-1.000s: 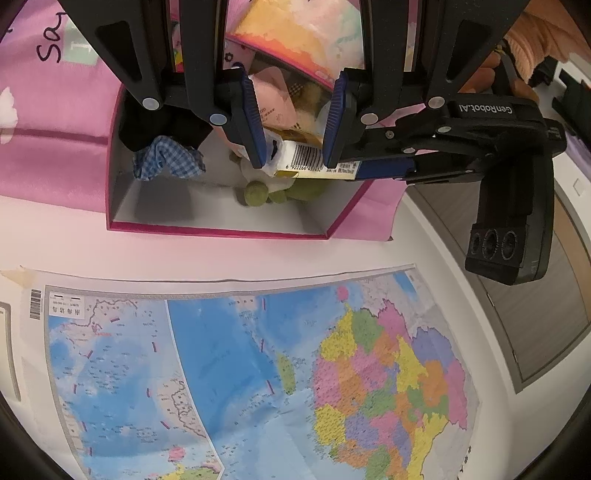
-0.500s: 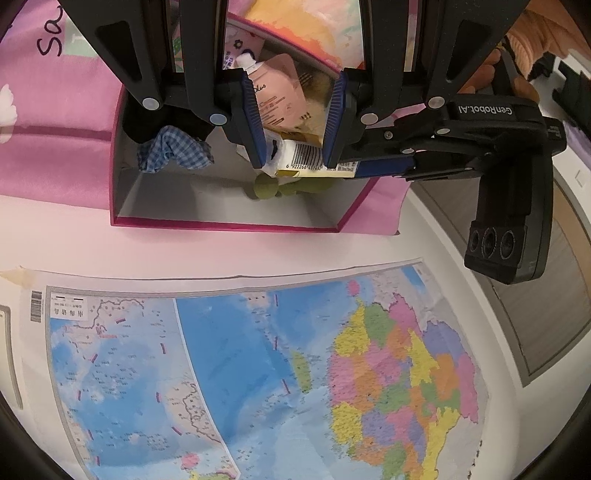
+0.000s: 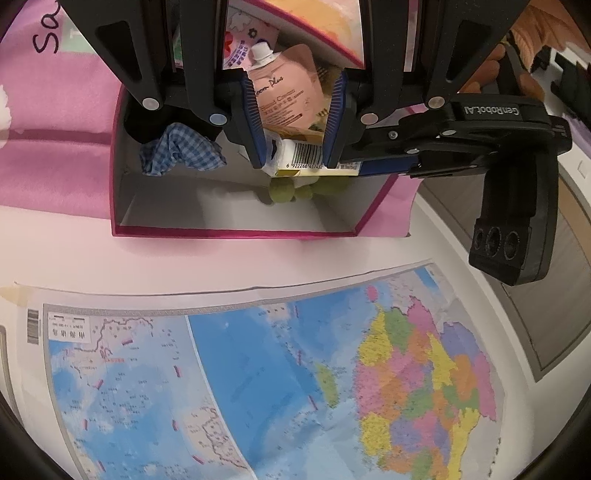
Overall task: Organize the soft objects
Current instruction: 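Lower the cream-and-gold box into the pink box and open the right tool, then withdraw the open right tool from the pink box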
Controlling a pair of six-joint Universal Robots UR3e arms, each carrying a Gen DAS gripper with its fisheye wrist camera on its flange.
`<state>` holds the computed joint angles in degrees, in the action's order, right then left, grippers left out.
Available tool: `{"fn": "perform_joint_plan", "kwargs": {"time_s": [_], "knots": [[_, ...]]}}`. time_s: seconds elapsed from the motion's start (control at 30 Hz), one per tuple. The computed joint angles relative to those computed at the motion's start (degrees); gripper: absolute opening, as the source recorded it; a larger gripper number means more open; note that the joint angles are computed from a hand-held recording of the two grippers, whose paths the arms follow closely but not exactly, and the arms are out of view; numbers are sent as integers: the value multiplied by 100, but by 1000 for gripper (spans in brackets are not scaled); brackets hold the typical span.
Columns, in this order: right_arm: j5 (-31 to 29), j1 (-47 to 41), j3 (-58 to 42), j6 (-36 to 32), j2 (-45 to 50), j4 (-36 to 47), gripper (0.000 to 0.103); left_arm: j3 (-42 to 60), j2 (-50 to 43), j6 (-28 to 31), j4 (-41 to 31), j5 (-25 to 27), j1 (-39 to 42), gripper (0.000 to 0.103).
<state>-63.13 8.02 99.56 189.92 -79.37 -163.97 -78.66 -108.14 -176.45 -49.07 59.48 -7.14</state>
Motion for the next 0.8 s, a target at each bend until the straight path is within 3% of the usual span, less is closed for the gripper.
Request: {"fn": "perform_joint_plan", "kwargs": {"time_s": [0.23, 0.33, 0.43, 0.47, 0.57, 0.67, 0.73, 0.8], "knots": [[-24, -154, 144, 284, 55, -168, 35, -219, 140, -234, 254, 56, 121, 54], [-54, -164, 248, 209, -34, -139, 35, -576, 383, -238, 626, 171, 125, 64], [-206, -74, 342, 44, -165, -70, 36, -1086, 753, -152, 1075, 303, 107, 66], [-278, -24, 402, -24, -235, -63, 37, -1306, 913, -143, 1257, 334, 119, 73], [-579, 191, 622, -189, -461, -177, 45, -2068, 1485, -107, 1840, 508, 141, 89], [-1071, 526, 1084, -359, -838, -518, 68, -2900, 2164, -146, 2309, 809, 149, 101], [-1510, 813, 1388, -437, -1040, -777, 90, -3561, 2720, -267, 2625, 1000, 224, 103], [-1828, 1054, 1717, -423, -1249, -1029, 93, -3966, 3067, -386, 2728, 1115, 263, 103]]}}
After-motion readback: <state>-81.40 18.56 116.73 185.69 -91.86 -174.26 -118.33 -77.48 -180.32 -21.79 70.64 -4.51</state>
